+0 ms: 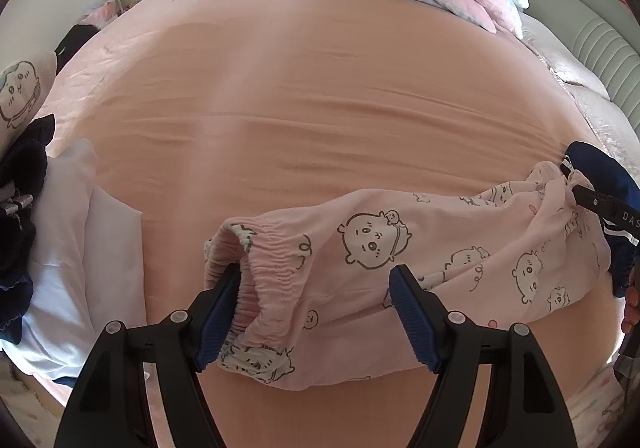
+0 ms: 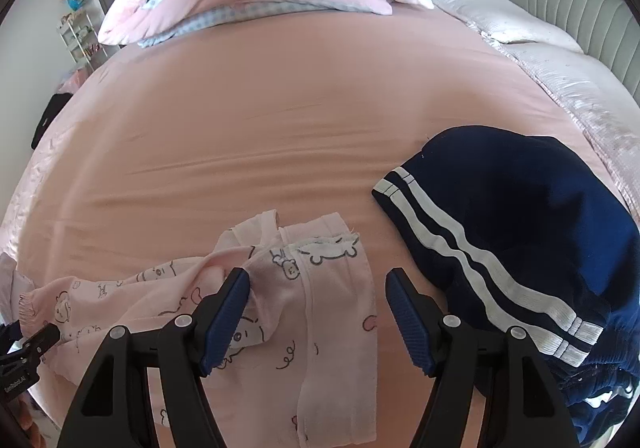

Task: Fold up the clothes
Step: 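Open both tools and pull back from the pink pants, then grasp the pants edge with the right tool while the left tool grasps the waistband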

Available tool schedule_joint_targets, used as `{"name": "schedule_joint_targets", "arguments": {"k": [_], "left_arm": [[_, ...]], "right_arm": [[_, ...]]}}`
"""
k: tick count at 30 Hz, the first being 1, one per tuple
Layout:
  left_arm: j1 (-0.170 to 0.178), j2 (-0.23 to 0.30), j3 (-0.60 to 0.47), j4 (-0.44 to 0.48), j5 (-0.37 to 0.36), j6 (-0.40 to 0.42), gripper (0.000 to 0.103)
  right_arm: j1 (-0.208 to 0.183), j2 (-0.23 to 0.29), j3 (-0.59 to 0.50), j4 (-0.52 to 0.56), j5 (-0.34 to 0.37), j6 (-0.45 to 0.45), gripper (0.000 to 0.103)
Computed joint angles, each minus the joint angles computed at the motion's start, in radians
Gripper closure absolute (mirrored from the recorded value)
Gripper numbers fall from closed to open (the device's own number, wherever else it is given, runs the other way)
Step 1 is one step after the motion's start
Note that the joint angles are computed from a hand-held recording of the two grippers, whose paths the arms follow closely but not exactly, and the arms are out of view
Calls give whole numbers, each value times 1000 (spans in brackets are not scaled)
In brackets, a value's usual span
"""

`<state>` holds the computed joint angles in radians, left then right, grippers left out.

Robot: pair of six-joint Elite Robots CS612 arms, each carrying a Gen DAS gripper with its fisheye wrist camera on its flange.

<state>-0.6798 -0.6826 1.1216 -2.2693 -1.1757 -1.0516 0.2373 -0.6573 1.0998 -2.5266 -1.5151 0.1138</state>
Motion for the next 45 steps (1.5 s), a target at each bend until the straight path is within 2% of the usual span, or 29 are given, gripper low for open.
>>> {"name": "schedule_joint_targets", "arguments": {"k": [3,5,6,7,8,9,10,11,13,14,16,18,22,25,29,31,34,37,40,45], "left_arm": [[3,1,10,-41,10,-5,30],[6,8,-4,-12,18,-30,31],[7,14,-17,17,20,-50,37],[7,19,-31,53,31,-69,49],[7,22,-41,81,42,-81,54],[6,24,-48,102,48,-90,61],[6,26,-54,123,54,-98,66],[6,28,-61,143,60,-107,68],[6,29,-68,179,67,-102,73],[4,28,-70,192,70,-98,73],[1,26,-70,210,77,-107,76],[-1,18,-61,212,80,-147,77],[-4,0,-39,207,78,-229,78],[-7,-4,-41,228,79,-238,78],[-24,-3,-66,304,127,-265,78],[-26,-6,-69,318,133,-276,78],[-27,-19,-51,300,128,-304,78],[-28,-20,-50,306,142,-311,78],[-29,-2,-78,366,169,-308,78],[-25,35,-124,452,197,-287,76]], "right_arm": [[-4,10,-14,34,22,-4,33],[-3,15,-18,34,26,-20,33],[-2,16,-18,27,22,-34,33],[1,18,-19,22,12,-49,33],[4,19,-19,16,2,-65,34],[7,21,-20,11,-9,-81,38],[9,21,-20,6,-11,-94,52],[11,21,-19,1,-10,-107,60],[17,22,-17,-9,-27,-134,63],[20,23,-17,-15,-39,-146,69],[25,24,-17,-28,-56,-168,74],[25,21,-10,-54,-61,-157,78],[13,15,3,-100,-25,-100,80],[0,13,12,-121,15,-70,81],[-6,20,-2,-161,14,-91,81],[-4,10,19,-222,18,-95,81],[-10,12,14,-220,51,-77,81],[-10,10,15,-190,54,-49,81],[-4,12,9,-162,29,-52,81],[14,30,-25,-88,-89,-60,81]]}}
